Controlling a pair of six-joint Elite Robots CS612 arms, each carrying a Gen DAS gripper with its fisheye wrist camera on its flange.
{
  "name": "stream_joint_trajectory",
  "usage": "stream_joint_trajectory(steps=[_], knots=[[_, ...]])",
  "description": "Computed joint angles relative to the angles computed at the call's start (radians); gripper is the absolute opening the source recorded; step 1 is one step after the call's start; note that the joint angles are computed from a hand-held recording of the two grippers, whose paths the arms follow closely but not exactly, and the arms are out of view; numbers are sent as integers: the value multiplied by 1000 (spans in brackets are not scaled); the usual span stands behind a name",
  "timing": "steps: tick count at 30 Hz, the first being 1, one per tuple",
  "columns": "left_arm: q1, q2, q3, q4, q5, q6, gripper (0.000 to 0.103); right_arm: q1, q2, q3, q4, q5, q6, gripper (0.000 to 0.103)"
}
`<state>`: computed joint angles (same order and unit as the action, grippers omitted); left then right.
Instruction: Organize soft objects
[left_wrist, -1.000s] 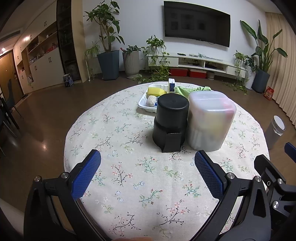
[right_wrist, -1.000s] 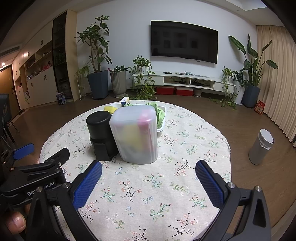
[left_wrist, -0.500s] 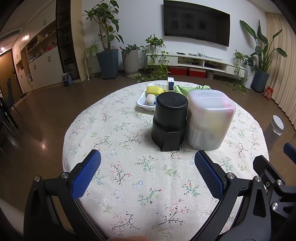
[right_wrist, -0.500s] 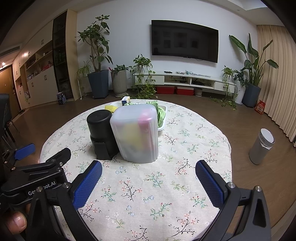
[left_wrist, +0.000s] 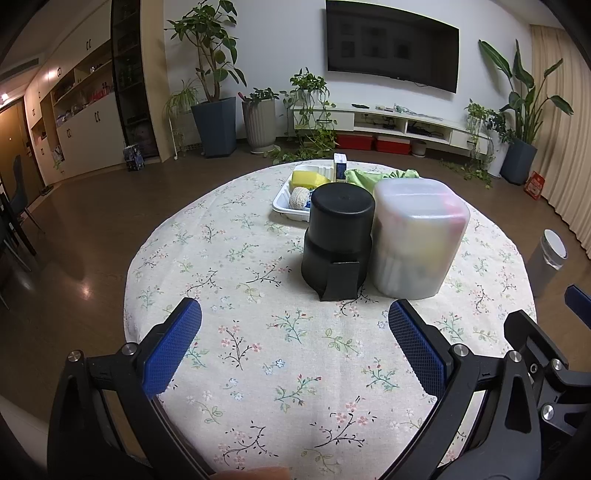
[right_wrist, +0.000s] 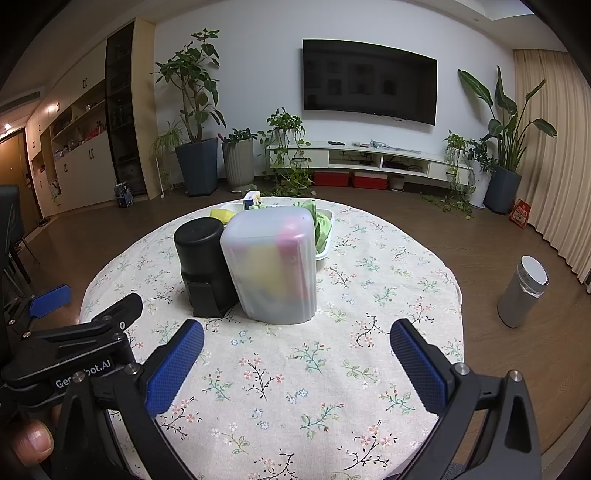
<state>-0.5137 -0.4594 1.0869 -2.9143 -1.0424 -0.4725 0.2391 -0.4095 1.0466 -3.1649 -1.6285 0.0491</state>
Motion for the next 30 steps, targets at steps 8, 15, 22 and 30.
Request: stream_joint_trajectory(steps=[8, 15, 22, 30], knots=[[-1, -1, 3, 2, 1, -5, 103, 0, 0, 0, 1, 0, 2, 103], [0, 1, 1, 1, -1, -7, 103, 0, -1, 1, 2, 1, 1, 103], [1, 2, 0, -5, 1, -7, 103, 0, -1, 1, 2, 1, 0, 103], [-1, 1, 1, -13, 14, -2, 103, -1, -2, 3, 1, 1, 0, 103]])
